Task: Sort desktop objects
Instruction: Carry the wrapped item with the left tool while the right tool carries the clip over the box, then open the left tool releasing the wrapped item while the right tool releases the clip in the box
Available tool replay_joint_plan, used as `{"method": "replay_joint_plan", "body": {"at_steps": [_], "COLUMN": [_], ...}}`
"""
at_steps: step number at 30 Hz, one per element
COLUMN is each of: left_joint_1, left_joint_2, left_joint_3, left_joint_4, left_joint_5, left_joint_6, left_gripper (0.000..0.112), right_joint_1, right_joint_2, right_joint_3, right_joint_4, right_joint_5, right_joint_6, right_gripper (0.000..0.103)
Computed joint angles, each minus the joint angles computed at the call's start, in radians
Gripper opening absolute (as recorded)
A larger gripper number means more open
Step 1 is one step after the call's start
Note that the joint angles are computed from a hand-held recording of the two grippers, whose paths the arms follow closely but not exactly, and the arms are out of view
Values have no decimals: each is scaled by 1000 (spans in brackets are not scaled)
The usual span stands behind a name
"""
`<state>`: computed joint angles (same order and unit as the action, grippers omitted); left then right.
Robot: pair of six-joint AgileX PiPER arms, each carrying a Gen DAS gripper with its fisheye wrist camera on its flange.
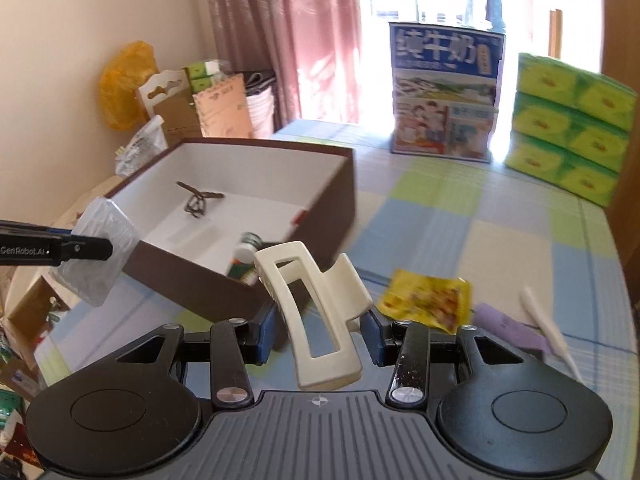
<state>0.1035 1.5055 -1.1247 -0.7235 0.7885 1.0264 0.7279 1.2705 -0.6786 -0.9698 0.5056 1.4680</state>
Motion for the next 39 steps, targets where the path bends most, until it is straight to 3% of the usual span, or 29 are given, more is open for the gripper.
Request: {"method": "replay_joint_plan", "body": {"at_steps": [9, 19, 34, 39], "left_joint_1": [79, 42, -34, -53], "left_joint_2": [189, 493, 859, 930], "left_joint_3": [-260, -674, -1157, -1252], "left_joint_4": [-26, 122, 379, 429], "left_joint_5": [14, 46, 255, 311], "left_joint_6": [24, -107, -253, -265], "left_gripper": [25, 25, 25, 25], "right_joint_1": [-19, -52, -104, -110], "right_joint_2": [231, 424, 582, 614], "right_joint_3": [-234, -445, -590, -620], "right_joint_4": [-60, 32, 202, 242], "right_joint_5": [-41, -24, 17, 31], "right_joint_6": [-6, -113, -273, -320], "right_gripper": [42, 42, 42, 42]}}
